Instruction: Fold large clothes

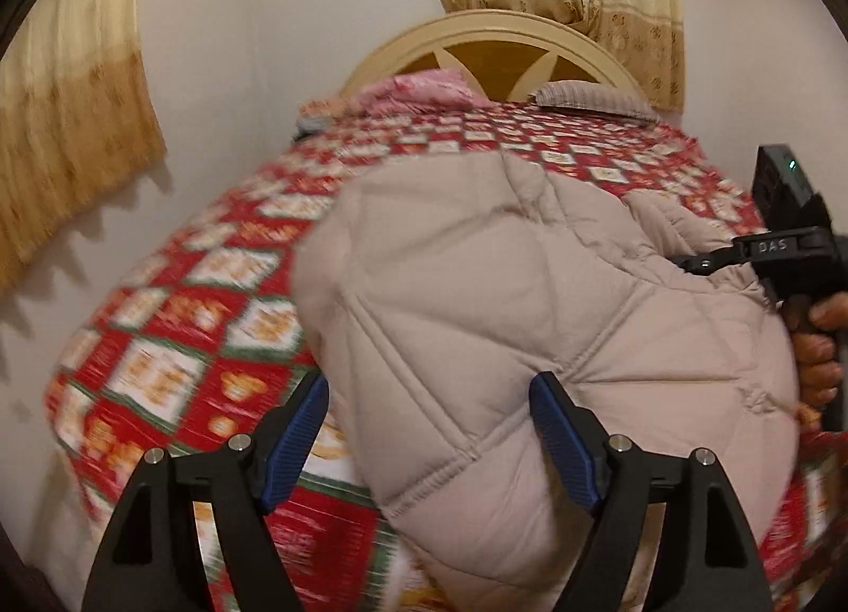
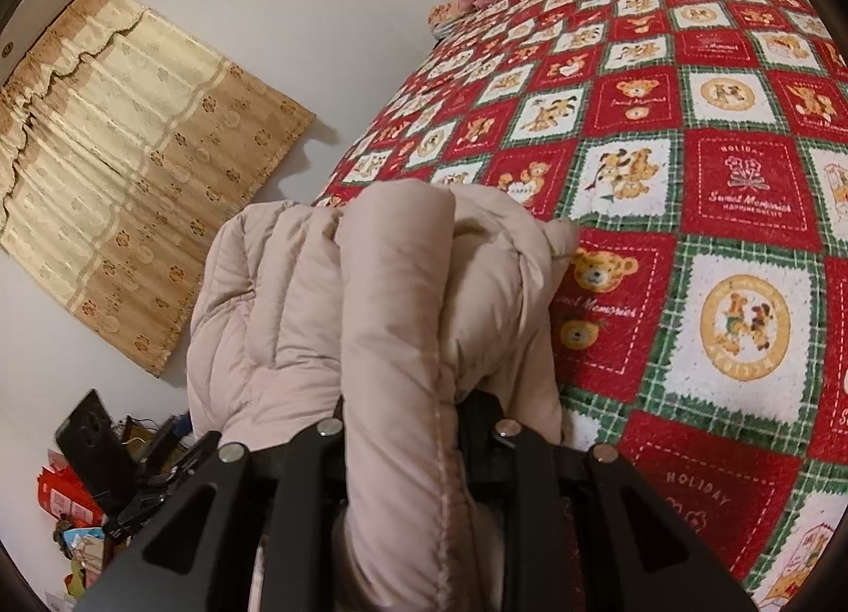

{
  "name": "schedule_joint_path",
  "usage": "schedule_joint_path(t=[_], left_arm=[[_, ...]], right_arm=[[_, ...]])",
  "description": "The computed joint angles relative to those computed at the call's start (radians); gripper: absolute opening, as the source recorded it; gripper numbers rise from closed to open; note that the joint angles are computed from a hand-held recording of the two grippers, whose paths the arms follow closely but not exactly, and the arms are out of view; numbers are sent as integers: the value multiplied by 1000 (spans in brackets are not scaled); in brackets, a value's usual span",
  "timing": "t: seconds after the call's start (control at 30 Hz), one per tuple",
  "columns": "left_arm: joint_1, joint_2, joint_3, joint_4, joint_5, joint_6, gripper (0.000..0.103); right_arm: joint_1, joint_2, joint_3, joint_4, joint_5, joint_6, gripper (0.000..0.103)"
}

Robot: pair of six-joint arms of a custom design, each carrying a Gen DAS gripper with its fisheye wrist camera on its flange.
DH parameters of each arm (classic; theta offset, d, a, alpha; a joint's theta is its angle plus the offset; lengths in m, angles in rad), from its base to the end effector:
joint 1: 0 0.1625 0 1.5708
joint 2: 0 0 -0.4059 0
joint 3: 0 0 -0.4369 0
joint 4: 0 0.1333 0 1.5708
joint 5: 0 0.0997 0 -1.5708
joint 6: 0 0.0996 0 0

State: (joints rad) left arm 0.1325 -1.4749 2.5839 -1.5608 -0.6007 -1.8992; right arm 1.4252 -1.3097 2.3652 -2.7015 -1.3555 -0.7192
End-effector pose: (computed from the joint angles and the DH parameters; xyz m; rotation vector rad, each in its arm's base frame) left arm -0.1960 -0.2435 0.0611 0.1739 1.9635 -1.0965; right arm 0.0910 -0.4447 0.0849 -0.8513 2.8437 -0.2358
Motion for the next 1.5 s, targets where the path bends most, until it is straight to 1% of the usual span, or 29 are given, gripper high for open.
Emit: schedule_joint_path(t=[0.03,0.07,0.13,0.23,0.33,0.37,0.47,0.53,0.6,0.63,0.7,0.8,0.87,0.97,1.17,1.3,1.4,1.5], left_arm=[[1,16,-15,35,4,-19,79],[4,16,-17,41,8,-20,79],[24,18,-20,24,21,4,79],[65,57,-35,-7,49,44,80],[96,78,-41,-37,68,52,87],[108,72,-35,-58,74,52,89],[116,71,-28,-106,79,62,90],[121,87,-39,-96,81,63,90],[140,104,-50,-98,76,69,95],[155,103,-48,-120,74,82,96],[182,87,-23,-213,77,127,101],[210,70,19,-362,84,194,102],[214,81,32,-415,90,201,102],[214,106,30,-425,98,187,102],[227,126,33,-465,112,190,102],[237,136,46,-528,124,209,102],[237,142,48,-533,128,201,102],[232,137,44,-511,124,184,102]], right_arm=[[3,6,1,-12,-7,3,25],[10,14,3,-36,-20,5,26],[11,20,4,-52,-27,5,26],[7,31,3,-70,-40,8,27],[-2,37,3,-89,-50,9,29],[-5,39,4,-97,-53,9,31],[-14,43,8,-116,-54,6,32],[-16,43,12,-128,-58,0,32],[-15,50,9,-137,-68,6,33],[-17,53,6,-135,-70,12,34],[-19,56,5,-134,-77,21,35],[-23,60,1,-132,-88,25,36],[-29,62,0,-133,-88,26,38],[-40,62,6,-141,-81,16,39],[-54,67,16,-165,-71,4,39],[-61,69,26,-186,-66,-9,40],[-63,71,28,-192,-65,-10,40],[-52,71,28,-204,-88,-6,42]])
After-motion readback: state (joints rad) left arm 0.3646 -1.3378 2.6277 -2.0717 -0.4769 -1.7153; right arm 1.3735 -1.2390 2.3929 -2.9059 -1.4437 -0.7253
